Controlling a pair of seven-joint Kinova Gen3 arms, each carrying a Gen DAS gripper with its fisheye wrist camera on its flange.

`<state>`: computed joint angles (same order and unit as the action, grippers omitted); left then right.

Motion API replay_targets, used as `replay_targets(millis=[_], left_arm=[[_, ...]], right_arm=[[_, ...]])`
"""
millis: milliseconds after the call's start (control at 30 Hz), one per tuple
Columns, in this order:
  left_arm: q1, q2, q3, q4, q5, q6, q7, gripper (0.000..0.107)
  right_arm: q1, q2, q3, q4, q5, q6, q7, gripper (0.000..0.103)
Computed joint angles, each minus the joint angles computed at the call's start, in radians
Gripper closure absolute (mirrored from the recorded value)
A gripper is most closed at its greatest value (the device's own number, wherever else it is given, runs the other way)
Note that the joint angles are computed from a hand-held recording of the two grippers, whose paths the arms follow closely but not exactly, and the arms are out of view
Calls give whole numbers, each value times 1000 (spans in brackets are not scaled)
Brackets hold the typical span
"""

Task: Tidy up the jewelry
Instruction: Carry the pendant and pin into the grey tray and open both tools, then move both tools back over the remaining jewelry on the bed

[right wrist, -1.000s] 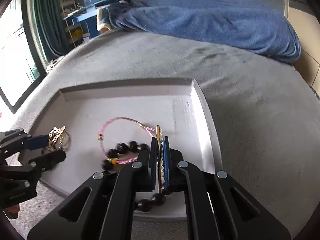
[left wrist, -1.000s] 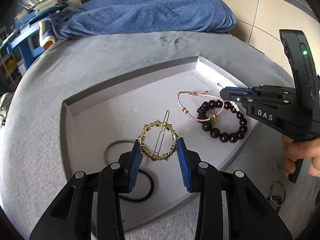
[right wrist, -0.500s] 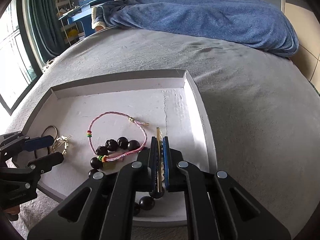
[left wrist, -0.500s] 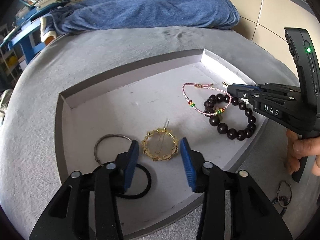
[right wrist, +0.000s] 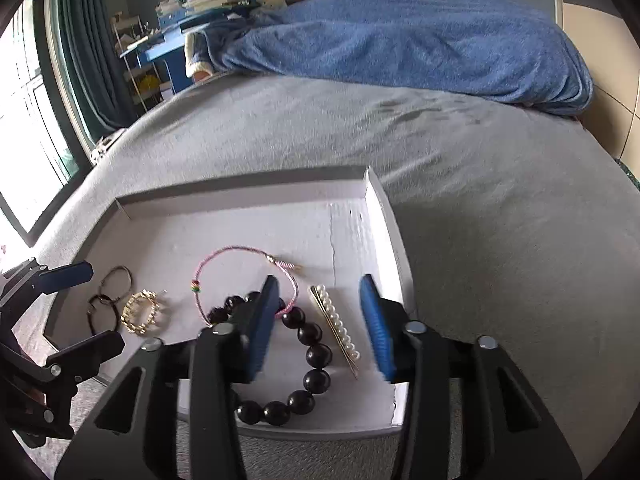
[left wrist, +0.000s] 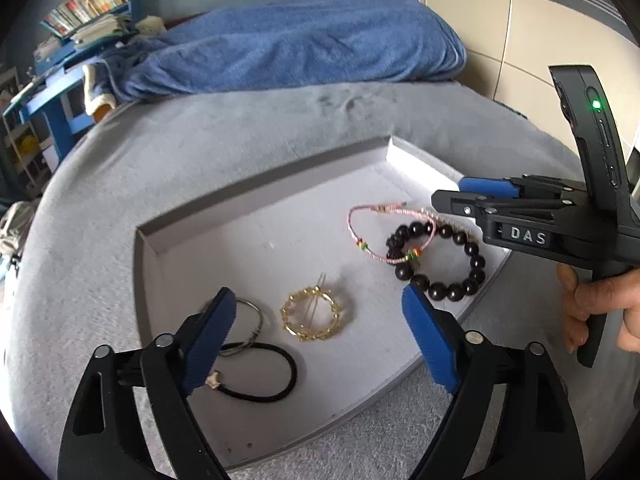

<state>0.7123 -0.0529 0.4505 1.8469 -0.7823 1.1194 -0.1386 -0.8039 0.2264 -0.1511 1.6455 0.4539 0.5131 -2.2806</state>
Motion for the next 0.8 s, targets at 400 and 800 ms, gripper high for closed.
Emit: replay_targets(millis=[400, 800], left_arm=[[18, -51, 82, -19, -6, 129, 97, 15], [73, -75, 204, -38, 28, 285, 242, 14]], right_arm=[[-17, -120, -41, 78, 130, -9, -150, 22], [-6, -203, -164, 163, 198, 62, -267, 13]])
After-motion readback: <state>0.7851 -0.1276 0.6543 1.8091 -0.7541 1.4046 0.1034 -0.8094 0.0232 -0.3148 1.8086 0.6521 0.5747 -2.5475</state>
